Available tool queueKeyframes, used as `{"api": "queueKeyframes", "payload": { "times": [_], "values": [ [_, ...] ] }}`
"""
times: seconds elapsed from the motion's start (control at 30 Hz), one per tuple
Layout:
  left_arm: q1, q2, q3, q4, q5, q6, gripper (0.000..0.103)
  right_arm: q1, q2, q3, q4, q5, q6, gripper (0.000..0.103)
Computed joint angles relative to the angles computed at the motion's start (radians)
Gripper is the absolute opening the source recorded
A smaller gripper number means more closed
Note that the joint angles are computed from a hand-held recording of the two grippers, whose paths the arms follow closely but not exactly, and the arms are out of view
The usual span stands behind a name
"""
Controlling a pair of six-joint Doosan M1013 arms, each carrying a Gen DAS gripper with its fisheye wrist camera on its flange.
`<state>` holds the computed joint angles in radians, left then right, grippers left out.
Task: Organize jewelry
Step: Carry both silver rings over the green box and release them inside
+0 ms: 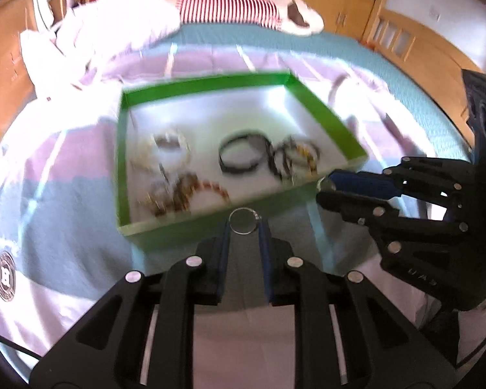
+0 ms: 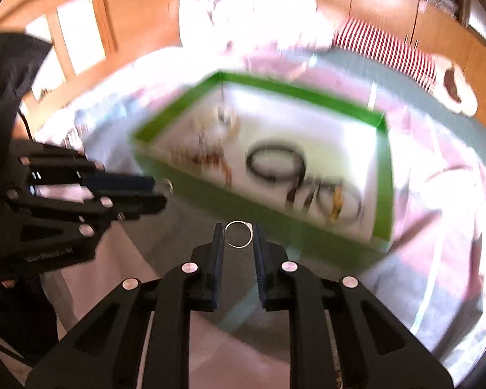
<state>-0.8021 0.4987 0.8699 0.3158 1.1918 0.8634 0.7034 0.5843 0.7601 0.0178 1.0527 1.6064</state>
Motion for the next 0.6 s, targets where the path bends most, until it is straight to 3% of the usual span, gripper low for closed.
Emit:
{"api": "queueKeyframes", "payload": {
  "times": [0.13,0.33,0.6],
  "values": [
    [0.025,0.041,-0.082,0.044,0.005,-0.017,0.018,-0.007,0.031,-0.064,-0.03,-0.038,0.042,0.018],
    [0.071,0.09,-0.151,0.03,0.008,-0.013,0.018,-0.016,0.144,-0.255,-0.094,0.075,0.081,0.018],
    [0.079,0.098,-0.146,0.015,0.014,-0.025,0.018,-0.021,0.162,-0.251,-0.116,0.103,0.155,0.018]
  ]
}}
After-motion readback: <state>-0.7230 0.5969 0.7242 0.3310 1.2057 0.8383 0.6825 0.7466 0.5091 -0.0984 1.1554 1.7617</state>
